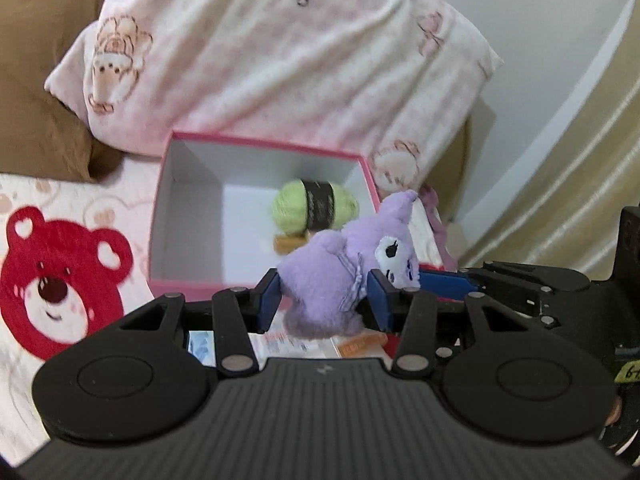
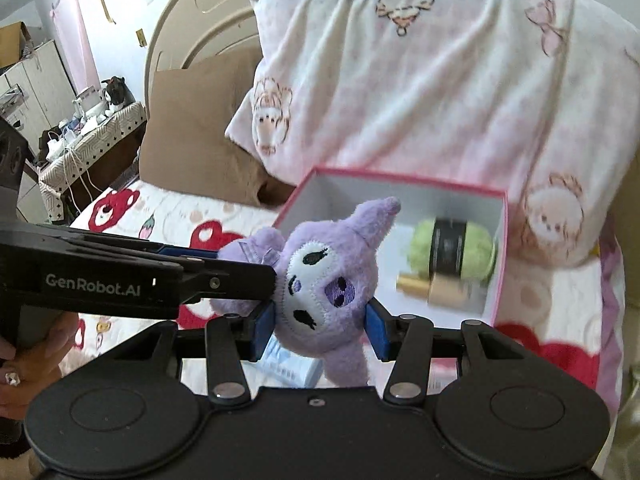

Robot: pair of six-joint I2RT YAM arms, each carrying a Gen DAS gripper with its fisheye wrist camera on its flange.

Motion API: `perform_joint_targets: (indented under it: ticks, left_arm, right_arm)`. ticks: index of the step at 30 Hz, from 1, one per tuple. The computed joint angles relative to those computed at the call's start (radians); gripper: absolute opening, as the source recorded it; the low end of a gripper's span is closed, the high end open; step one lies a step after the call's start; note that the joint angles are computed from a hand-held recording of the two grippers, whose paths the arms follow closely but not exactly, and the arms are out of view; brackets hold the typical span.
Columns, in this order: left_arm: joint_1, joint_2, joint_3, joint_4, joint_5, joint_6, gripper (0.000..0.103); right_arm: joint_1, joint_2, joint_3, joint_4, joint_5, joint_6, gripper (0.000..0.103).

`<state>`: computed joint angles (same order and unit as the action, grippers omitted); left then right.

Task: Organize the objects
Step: 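Close the left gripper on the purple plush toy and lift it, then carry the plush toy with the left gripper into the pink box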

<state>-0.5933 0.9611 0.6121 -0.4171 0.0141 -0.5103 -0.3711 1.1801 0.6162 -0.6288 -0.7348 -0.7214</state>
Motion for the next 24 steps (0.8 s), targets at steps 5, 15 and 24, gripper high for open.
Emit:
perform_joint_targets:
  ticks: [5, 15, 24]
  left_arm:
    - [0.127, 0.170, 0.079, 0.071, 0.071, 0.051, 0.045]
    - [0.211, 0.518, 0.095, 0.320, 0.036, 0.124, 0.042]
    - [0.234, 0.729, 0.115, 0.412, 0.038, 0.151, 0.042]
  right_arm:
    - [0.128, 0.152, 0.089, 0.131, 0.048, 0.135, 0.054]
    - [0.237, 0.583, 0.152, 0.474, 0.026, 0.276, 0.054]
    - [0.258, 0.876, 0.279, 0.495, 0.004, 0.306, 0.053]
